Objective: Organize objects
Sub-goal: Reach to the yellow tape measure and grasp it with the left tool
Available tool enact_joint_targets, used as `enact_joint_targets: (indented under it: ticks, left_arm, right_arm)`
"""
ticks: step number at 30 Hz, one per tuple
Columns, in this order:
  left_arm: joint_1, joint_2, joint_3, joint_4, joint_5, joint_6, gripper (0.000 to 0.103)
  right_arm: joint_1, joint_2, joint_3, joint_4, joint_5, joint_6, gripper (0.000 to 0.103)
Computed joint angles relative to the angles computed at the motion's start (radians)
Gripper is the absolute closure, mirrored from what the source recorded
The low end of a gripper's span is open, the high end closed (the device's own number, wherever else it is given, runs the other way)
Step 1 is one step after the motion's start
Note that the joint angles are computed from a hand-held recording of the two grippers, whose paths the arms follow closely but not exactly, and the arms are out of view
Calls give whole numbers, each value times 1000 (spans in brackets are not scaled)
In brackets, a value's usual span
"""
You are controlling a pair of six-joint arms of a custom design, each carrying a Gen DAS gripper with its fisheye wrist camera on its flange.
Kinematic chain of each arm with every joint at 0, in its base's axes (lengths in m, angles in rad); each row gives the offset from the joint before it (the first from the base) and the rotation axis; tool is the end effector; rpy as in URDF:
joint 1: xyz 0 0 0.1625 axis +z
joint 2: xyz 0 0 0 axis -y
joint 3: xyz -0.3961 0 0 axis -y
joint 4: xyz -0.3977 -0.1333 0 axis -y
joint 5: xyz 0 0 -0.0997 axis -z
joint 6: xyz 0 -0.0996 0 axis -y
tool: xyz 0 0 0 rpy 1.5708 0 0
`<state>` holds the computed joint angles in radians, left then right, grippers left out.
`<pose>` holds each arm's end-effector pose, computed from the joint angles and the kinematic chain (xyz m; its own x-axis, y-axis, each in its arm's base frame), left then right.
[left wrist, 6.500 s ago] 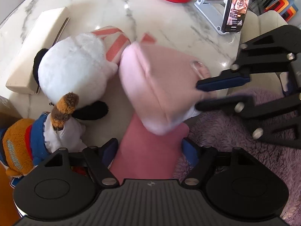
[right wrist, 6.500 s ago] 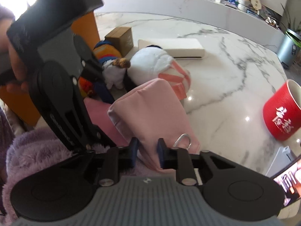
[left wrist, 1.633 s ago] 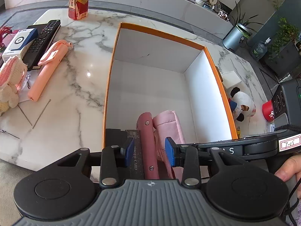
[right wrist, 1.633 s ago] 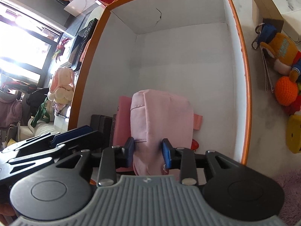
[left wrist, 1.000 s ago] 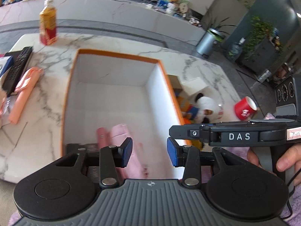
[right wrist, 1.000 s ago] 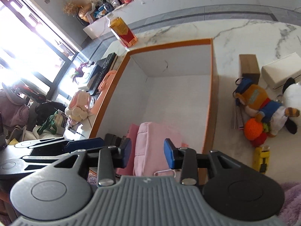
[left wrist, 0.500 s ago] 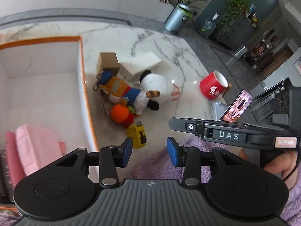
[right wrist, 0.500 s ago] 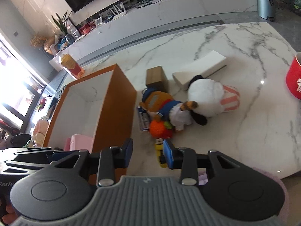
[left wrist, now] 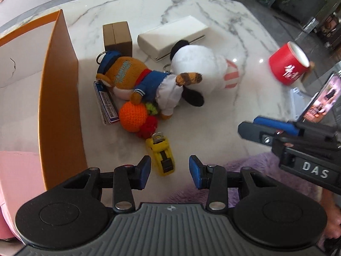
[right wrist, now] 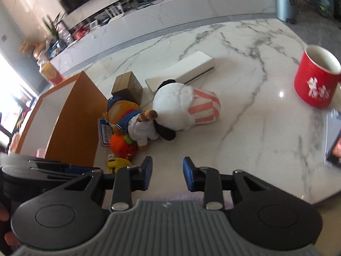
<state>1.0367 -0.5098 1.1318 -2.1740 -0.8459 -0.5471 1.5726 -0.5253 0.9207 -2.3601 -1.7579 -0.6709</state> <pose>-0.2190 -0.7619 0.0477 -0.8096 -0.1131 -0.5760 0.1028 0.9388 -0.3288 0.1163 -0.8391 0.1558 -0.7687 -0.5195 0.3731 -0.6122 0.7666 -0.1938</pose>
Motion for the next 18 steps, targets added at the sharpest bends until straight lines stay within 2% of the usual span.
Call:
enact_joint_targets:
  ticks: [1, 3, 5, 6, 7, 9, 14, 18]
  left_arm:
    - [2, 7, -11, 18, 2, -6, 57]
    - [6, 17, -31, 45, -7, -9, 67]
    - [8, 21, -37, 53, 2, -6, 71]
    - [7, 22, -39, 57, 11, -8, 75]
    - [8, 23, -40, 54, 15, -4, 75]
    - [12, 21, -39, 42, 5, 3, 75]
    - [12, 17, -27, -3, 10, 58, 77]
    - [3, -2, 4, -71, 17, 107, 77]
  right_arm:
    - [-1, 13, -21, 10, 5, -42, 68]
    - [-1, 37, -64, 32, 21, -132, 68]
    - [1, 63, -100, 33, 24, -229, 68]
    - [4, 77, -118, 27, 24, -285, 64]
    - [6, 93, -138, 23, 23, -337, 60]
    - [11, 130, -183, 21, 12, -431, 45]
    - [20, 205, -222, -114, -8, -663, 43]
    - [26, 255, -265, -150, -35, -787, 38]
